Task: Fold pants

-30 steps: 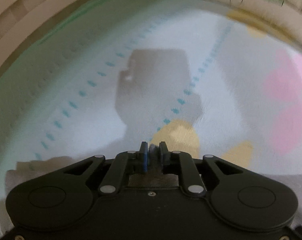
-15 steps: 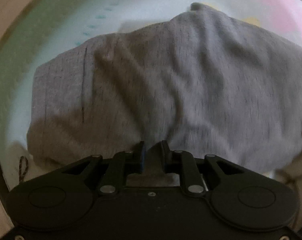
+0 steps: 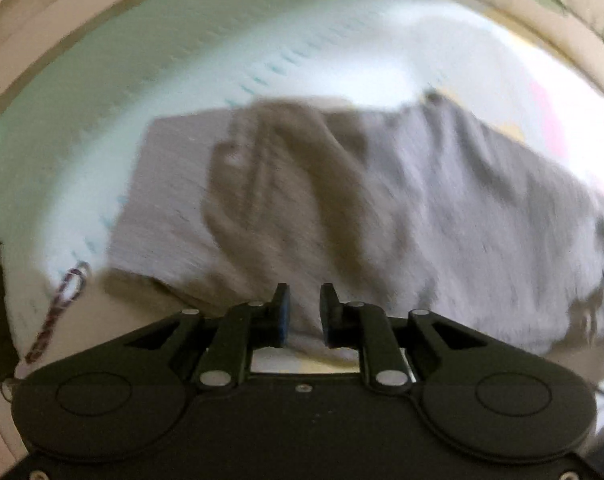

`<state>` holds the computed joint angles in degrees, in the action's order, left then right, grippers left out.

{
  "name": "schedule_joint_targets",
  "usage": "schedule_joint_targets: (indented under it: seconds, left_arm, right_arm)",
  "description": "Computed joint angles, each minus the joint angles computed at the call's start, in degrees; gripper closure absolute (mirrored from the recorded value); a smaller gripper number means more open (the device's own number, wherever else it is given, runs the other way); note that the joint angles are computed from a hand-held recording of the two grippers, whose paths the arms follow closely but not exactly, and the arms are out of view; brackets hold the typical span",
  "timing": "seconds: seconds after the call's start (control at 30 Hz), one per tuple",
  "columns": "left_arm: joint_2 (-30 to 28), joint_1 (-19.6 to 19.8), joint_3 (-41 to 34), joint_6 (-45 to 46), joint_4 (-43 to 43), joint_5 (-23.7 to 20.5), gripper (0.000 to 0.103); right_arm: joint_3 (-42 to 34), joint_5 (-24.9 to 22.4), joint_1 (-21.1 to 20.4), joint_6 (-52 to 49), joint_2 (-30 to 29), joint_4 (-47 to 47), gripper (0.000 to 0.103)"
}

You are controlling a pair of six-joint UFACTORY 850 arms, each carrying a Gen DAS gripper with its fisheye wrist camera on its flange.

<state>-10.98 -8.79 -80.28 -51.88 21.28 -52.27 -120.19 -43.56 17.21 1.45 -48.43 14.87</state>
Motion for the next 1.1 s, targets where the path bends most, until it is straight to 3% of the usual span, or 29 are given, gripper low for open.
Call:
schedule_joint_targets:
  seconds: [0.1,0.23,0.27,0.33,0.47,0.6,0.7,1.0,1.1]
  left_arm:
    - [0.01,1.67,0.57,-1.76,-1.7,-0.34,0.064]
    - [-1.61,4.18,0.87,-1.32,-4.85,-2.18,0.062]
    - [-2.36,4.28,0.63,-0.89,-4.5,-4.2,0.07]
    - [-1.76,4.37,1.98,-1.67,-4.04,-4.08,0.072]
    - [-1.94,0.43,0.5,-4.87,3.0,-8.98,0.083]
    - [-0.88,-3.19,-0.67,-4.11,5.65,-4.87,0.079]
    - [-3.31,-5.12,-4.73,-1.3,6.18,-3.0,0.078]
    - [-11.17,-8.01,-14.58,7.5,0.0,1.46,0.077]
    - [-15.2,-8.95,-19.05,10.99,-2.37,1.09,0.077]
  right_arm:
    - [-0.49,-0.28,-0.11,0.02,-0.21,0.0,0.068]
    - [-0.85,-0.35,-0.01,0.31,-0.36,-0.52,0.069]
    - [-0.41,-0.1,0.0,0.38,-0.13,-0.56,0.069]
    - [0.09,0.27,-0.04,0.85,0.12,-0.62,0.07]
    - [-0.23,0.45,-0.33,3.2,0.26,-1.8,0.071]
    - [0.99,3.96,-1.36,4.6,2.44,-5.06,0.07]
    - [0.55,5.62,-2.98,5.79,3.35,-8.81,0.068]
    - [-12.8,-3.09,-12.68,13.72,-4.3,-14.22,0.068]
    - [-12.44,-4.33,-15.31,14.52,-4.56,-13.79,0.067]
